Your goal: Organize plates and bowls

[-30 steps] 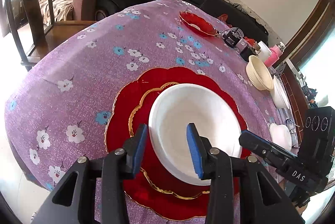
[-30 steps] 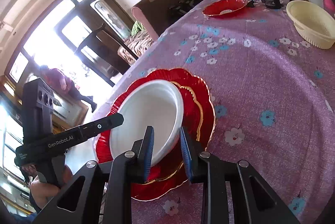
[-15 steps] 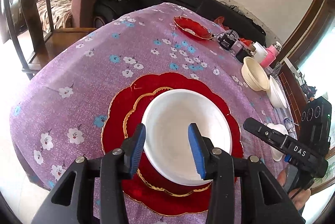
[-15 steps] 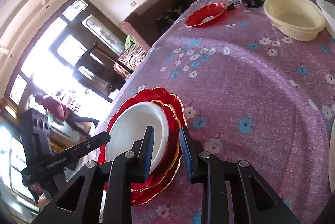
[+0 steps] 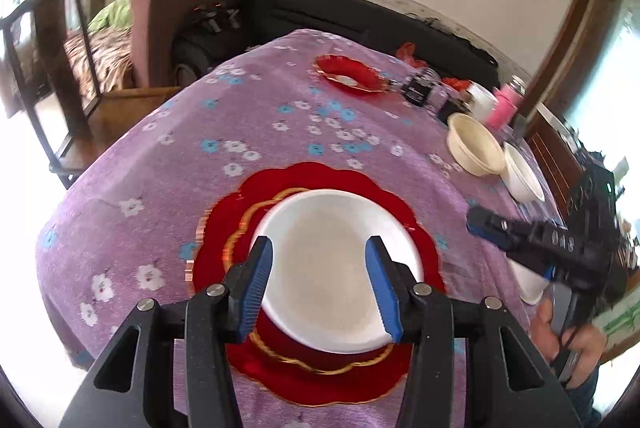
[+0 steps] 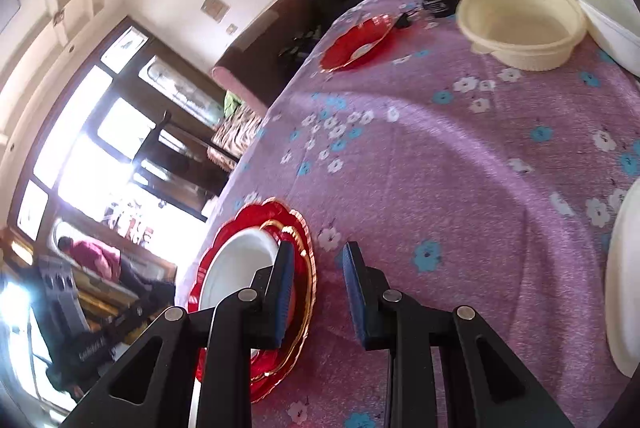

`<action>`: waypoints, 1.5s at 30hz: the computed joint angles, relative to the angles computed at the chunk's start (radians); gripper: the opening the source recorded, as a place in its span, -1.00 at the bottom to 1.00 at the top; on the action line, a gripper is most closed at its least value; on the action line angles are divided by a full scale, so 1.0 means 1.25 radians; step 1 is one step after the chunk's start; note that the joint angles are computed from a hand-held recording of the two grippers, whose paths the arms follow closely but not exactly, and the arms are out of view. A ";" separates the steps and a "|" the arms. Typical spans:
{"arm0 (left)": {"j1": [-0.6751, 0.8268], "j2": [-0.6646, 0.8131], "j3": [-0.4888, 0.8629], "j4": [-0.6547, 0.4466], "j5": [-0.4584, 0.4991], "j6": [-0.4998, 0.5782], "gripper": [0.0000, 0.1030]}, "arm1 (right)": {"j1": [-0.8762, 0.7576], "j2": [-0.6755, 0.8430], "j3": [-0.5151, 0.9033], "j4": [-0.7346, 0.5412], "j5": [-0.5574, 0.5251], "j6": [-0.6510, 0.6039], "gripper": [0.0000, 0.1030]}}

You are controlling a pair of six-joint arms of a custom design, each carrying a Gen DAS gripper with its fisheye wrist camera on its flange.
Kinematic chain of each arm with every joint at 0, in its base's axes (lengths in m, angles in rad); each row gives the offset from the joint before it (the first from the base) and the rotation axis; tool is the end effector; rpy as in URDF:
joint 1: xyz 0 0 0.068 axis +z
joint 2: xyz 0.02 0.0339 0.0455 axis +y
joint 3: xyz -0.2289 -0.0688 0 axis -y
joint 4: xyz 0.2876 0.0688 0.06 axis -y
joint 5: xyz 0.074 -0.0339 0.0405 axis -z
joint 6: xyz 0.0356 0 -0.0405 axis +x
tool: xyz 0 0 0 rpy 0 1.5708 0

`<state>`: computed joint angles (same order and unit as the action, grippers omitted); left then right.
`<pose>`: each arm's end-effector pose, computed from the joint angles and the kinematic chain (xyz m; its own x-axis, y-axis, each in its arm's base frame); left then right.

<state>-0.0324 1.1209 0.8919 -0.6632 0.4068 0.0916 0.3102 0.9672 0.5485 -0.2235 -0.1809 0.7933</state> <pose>0.2805 -0.0232 0.2297 -0.7494 0.1083 -0.6532 0.3480 0.9037 -0.2493 0.2499 0.0868 0.1745 -0.7119 0.5080 -0.4849 0.0996 0.7566 0.6463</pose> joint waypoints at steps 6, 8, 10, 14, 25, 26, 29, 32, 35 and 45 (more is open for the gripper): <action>-0.126 -0.030 -0.023 0.001 -0.018 0.018 0.06 | -0.141 -0.067 0.029 -0.136 -0.020 0.005 -0.43; -0.161 -0.031 -0.023 -0.004 -0.018 0.025 0.06 | -0.214 -0.054 0.058 -0.175 -0.043 0.006 -0.19; -0.192 -0.035 -0.028 -0.005 -0.016 0.026 0.06 | -0.278 -0.015 0.091 -0.192 -0.054 0.012 0.03; -0.213 -0.043 -0.042 -0.005 -0.013 0.035 0.07 | -0.373 0.134 0.177 -0.177 -0.077 0.041 0.04; -0.147 -0.013 -0.030 -0.017 0.015 0.065 0.07 | -0.412 0.463 0.384 -0.174 -0.034 0.093 -0.53; -0.143 -0.010 -0.026 -0.017 0.016 0.067 0.07 | -0.410 0.458 0.382 -0.182 -0.030 0.073 -0.58; -0.138 0.008 -0.007 -0.018 0.017 0.069 0.08 | -0.399 0.408 0.353 -0.211 -0.027 0.014 -0.76; -0.142 0.032 0.014 -0.022 0.023 0.064 0.08 | -0.394 0.305 0.291 -0.244 -0.060 -0.043 -0.80; -0.159 0.047 0.028 -0.014 0.012 0.052 0.08 | -0.381 0.173 0.214 -0.287 -0.089 -0.084 -0.80; -0.253 0.218 0.157 0.005 -0.044 -0.026 0.25 | -0.250 -0.099 0.073 -0.401 -0.126 -0.164 -0.74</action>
<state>-0.3490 1.3940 1.0886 -0.6565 0.3514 0.0588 -0.0022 0.8435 0.6394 -0.7248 -0.3381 0.5884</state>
